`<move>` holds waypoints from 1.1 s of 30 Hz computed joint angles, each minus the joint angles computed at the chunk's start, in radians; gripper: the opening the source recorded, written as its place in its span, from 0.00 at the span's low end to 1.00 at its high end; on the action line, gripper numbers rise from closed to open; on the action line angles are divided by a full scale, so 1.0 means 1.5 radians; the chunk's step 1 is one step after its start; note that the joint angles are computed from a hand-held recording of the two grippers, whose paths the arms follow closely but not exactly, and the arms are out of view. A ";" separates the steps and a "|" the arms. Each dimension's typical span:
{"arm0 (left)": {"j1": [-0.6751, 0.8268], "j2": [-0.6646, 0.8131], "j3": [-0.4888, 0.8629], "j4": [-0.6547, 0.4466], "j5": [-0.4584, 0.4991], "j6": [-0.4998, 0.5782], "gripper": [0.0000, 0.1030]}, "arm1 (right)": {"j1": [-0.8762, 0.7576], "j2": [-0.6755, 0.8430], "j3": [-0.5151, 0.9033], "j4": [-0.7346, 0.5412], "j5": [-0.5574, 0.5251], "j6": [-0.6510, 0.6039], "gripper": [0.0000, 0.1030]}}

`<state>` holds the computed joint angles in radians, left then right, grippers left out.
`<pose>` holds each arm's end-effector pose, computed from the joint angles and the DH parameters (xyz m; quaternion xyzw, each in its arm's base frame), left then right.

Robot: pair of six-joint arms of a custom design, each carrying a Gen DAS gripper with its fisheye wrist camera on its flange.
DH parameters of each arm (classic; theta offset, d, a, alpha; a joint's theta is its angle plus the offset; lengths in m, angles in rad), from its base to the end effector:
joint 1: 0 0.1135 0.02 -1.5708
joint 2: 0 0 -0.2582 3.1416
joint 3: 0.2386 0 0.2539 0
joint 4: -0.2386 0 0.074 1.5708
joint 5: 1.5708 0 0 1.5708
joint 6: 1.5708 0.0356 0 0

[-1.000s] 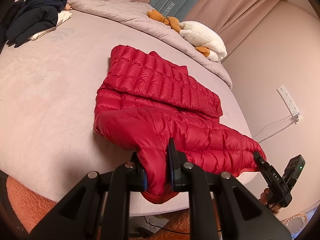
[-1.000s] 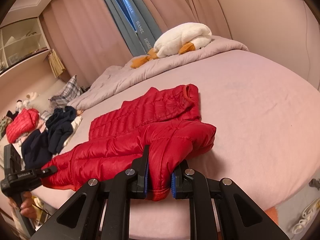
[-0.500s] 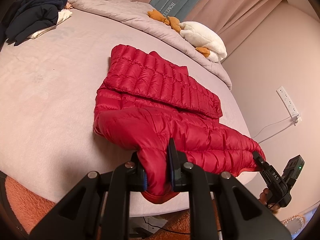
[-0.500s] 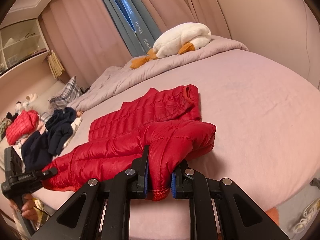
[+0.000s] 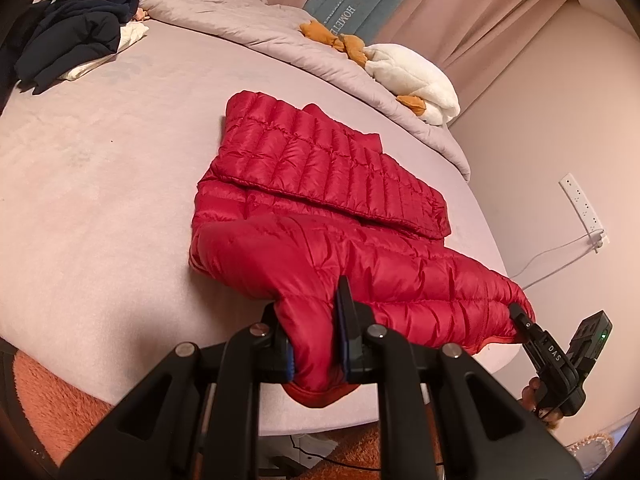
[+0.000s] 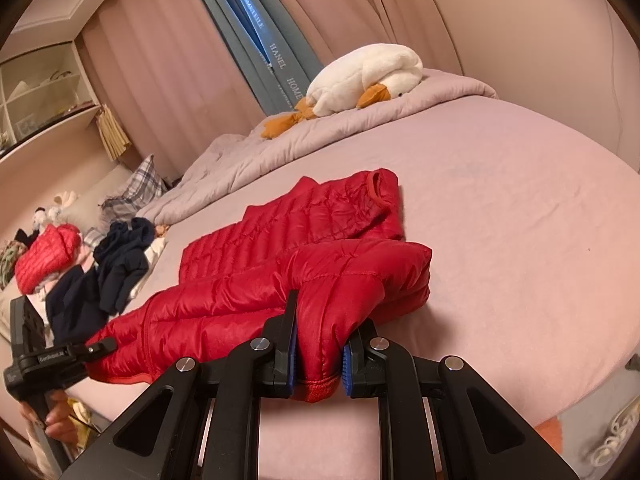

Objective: Fold large clothes

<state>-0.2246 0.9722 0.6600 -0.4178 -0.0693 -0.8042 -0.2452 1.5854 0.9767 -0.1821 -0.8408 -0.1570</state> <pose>0.2046 -0.0442 0.2351 -0.2743 0.8703 -0.1731 0.3707 0.3258 -0.0542 0.2103 -0.1178 0.8504 0.3005 0.4155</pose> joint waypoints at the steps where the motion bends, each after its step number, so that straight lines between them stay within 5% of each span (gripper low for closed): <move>1: 0.000 0.000 0.000 0.001 0.000 -0.001 0.15 | -0.002 0.002 0.001 0.000 0.000 -0.001 0.16; 9: -0.006 -0.020 -0.006 0.010 -0.019 -0.015 0.14 | -0.002 0.007 0.010 -0.003 -0.007 0.003 0.16; 33: -0.236 -0.173 0.058 -0.113 -0.253 -0.052 0.13 | -0.083 -0.101 -0.011 -0.032 -0.127 -0.025 0.16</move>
<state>-0.5792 0.7125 0.7470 -0.5873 -0.4493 -0.8826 -0.3704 1.4336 0.9595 -0.2296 -1.0310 -0.1945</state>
